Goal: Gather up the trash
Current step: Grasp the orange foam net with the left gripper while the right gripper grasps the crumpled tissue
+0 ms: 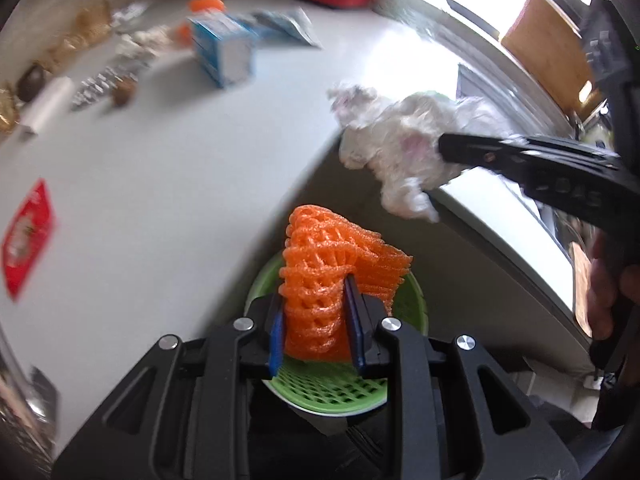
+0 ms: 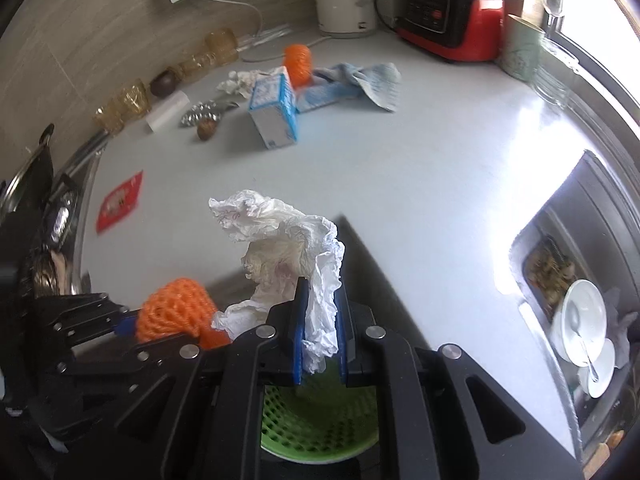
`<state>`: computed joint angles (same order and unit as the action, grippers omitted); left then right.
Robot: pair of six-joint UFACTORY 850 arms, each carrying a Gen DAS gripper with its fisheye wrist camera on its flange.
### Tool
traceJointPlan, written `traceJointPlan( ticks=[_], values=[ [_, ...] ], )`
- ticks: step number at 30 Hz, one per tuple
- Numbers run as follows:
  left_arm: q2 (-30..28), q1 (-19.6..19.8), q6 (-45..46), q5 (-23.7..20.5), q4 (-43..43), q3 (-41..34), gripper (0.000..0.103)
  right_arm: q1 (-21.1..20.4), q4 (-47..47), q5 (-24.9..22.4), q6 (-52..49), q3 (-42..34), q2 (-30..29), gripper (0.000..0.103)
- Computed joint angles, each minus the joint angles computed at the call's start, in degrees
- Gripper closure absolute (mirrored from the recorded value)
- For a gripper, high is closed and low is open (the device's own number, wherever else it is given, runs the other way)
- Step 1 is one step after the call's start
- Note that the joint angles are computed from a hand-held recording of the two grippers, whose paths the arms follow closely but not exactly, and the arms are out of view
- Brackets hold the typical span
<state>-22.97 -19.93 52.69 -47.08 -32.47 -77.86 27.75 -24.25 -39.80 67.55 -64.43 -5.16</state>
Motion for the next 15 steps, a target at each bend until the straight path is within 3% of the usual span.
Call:
traceJointPlan(
  ticks=[7,10,13,15],
  values=[
    [1.39,-4.16,-6.56,1.27,2.81,5.03,0.076,-0.05,3.11,0.64,-4.18,7.49,6.75,0.09],
    [1.89,-5.79,-11.26,2.27,5.24,6.64,0.067,-0.7,5.25,2.0,-7.34,9.36,8.07,0.09],
    [2.2,-6.88,-15.69,2.68,7.23,7.63,0.05,-1.2,6.79,3.22,-10.29,10.69,9.07,0.09],
    [2.57,-7.13,-17.53,3.37,8.1,8.13,0.045,-1.5,7.82,4.09,-12.41,11.32,9.55,0.09]
  ],
)
